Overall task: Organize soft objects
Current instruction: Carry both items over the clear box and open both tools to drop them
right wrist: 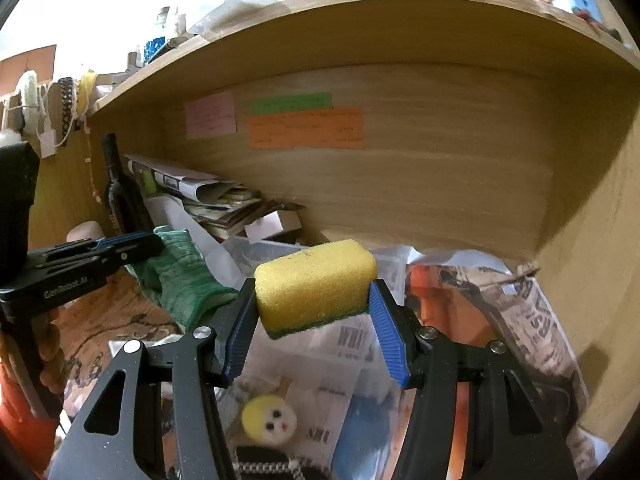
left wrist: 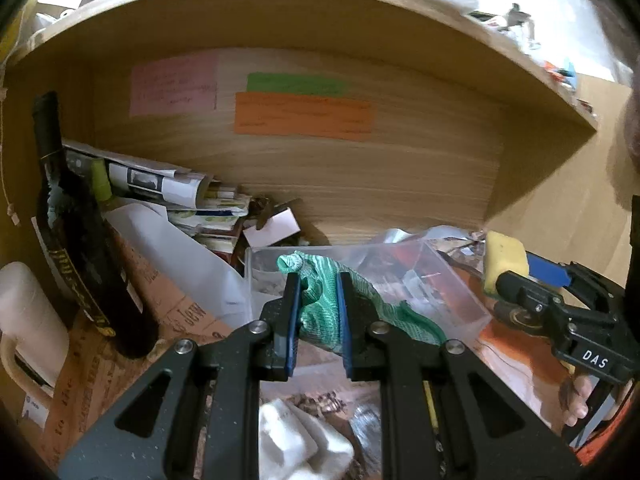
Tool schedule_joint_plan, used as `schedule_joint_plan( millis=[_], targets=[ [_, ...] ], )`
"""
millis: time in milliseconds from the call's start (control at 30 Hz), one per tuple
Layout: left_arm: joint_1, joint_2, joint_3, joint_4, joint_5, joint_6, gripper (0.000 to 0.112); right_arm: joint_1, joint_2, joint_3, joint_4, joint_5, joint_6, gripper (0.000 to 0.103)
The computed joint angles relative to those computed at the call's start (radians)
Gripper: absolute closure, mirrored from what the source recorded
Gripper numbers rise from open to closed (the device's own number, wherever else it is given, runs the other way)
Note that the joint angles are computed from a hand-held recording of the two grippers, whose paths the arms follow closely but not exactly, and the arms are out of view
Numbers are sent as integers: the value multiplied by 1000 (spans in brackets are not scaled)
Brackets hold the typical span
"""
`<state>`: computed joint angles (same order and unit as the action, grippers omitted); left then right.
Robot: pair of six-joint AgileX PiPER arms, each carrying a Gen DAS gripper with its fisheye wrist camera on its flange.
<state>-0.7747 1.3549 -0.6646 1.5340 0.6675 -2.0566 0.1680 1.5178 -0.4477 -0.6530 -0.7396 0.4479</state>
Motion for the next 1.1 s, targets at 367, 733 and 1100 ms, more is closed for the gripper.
schedule_joint_plan(
  millis=[367,733,1100],
  targets=[
    [230,144,-135,-164,-221,235,95,96,183,-228,40,216,31,51],
    [311,330,-273,-462,-295,571,95,134,319,-374,-42,364,133,51],
    [286,323,-272,-488,-272,609,74,144,327,-384,-93,375,168,46]
  ],
)
